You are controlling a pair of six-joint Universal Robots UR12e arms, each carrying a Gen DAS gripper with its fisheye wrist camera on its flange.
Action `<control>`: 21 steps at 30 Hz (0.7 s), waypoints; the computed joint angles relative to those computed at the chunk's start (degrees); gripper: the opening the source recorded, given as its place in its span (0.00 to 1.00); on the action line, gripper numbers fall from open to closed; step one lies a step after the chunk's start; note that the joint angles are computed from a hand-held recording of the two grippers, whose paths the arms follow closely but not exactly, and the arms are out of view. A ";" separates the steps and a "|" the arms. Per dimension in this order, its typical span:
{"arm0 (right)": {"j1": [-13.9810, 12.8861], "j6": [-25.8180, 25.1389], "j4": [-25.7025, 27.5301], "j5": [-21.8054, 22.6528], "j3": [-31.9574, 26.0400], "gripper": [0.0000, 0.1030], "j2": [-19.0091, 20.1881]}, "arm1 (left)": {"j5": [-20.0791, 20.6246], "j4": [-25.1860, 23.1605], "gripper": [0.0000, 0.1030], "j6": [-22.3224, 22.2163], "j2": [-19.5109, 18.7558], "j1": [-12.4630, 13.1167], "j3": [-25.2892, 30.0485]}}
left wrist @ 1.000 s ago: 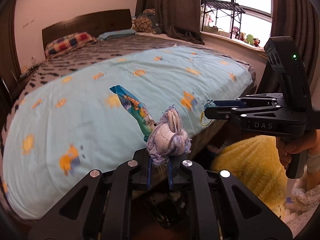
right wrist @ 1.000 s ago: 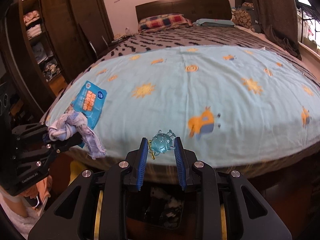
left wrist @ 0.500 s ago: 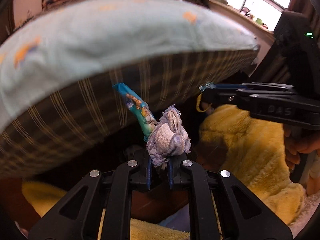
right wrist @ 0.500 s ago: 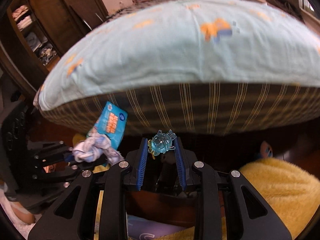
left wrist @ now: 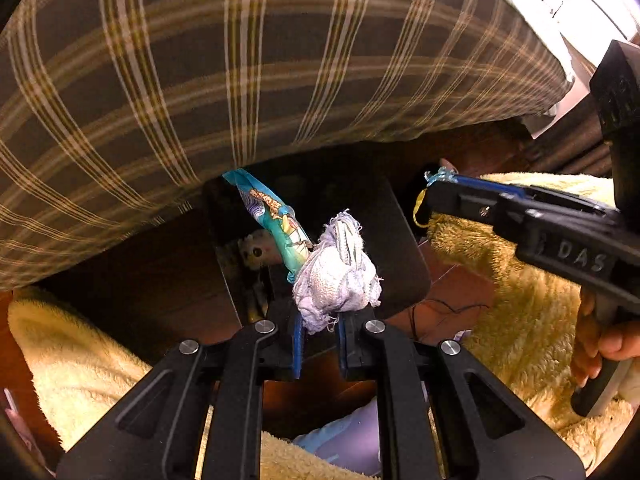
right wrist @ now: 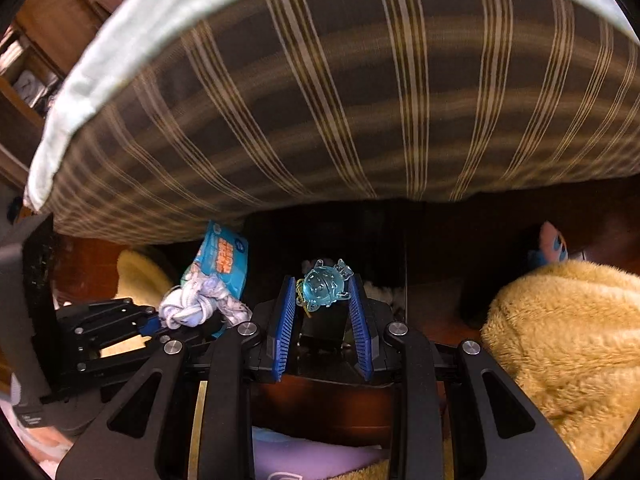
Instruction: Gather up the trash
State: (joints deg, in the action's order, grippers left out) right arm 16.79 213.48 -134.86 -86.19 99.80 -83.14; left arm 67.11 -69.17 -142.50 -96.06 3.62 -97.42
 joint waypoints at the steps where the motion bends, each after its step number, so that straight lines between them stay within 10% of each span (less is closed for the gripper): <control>1: -0.06 0.14 0.27 0.28 0.03 0.27 0.18 | 0.35 -0.59 0.12 -0.08 -0.31 -0.13 0.26; 9: -1.16 1.60 -0.24 2.15 0.39 0.29 0.50 | 2.01 -3.72 0.21 -1.07 -1.93 -0.49 1.63; 11: -1.34 2.26 -0.54 2.19 0.44 0.46 0.53 | 2.11 -3.75 0.27 -1.54 -2.09 -0.37 1.73; 21: -0.72 3.33 -1.93 -2.33 0.15 0.83 -0.40 | 1.71 1.09 0.84 -3.88 -0.25 0.75 0.57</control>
